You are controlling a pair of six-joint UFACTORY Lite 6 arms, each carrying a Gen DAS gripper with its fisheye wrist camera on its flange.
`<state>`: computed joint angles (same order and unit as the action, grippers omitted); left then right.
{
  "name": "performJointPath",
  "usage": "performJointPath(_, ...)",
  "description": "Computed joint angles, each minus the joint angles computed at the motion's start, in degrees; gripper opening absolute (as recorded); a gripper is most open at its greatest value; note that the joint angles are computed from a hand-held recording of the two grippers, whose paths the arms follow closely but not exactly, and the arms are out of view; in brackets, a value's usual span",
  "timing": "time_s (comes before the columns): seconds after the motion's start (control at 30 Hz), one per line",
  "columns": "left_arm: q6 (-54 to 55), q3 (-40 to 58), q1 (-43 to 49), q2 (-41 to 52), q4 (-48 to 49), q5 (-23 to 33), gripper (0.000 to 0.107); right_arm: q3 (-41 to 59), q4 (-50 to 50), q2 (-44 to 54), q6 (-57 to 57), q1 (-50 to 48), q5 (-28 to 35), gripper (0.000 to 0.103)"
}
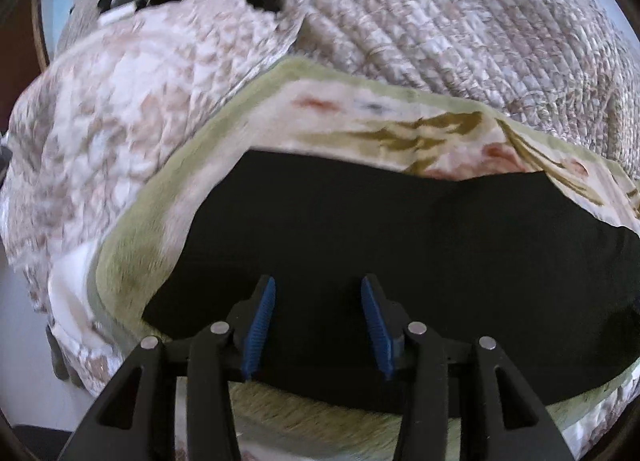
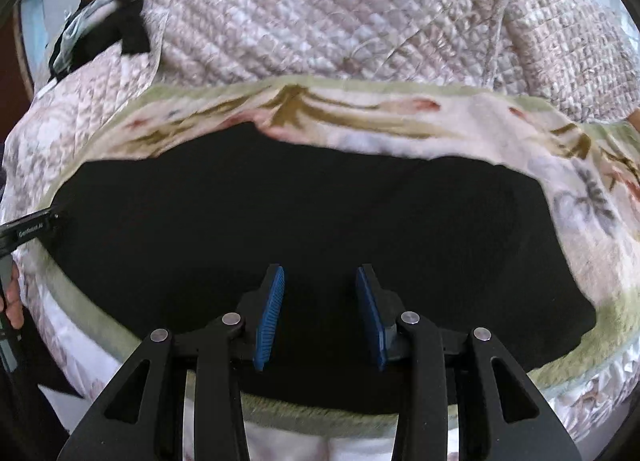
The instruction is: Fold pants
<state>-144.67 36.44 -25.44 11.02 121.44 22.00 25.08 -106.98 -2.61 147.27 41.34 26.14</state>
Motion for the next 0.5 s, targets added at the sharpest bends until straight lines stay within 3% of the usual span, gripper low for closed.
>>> performJointPath(0.27, -8.5, -5.7, 8.8, -6.6, 9.9, -2.1, 0.053, -0.9, -2.3, -0.5, 3.2, 0.1, -0.6, 0.038)
performJointPath(0.5, -24.0, -6.4, 19.4, -7.3, 28.1, -5.2, 0.053, -0.9, -7.1, -0.2, 8.5, 0.5, -0.4, 0.038)
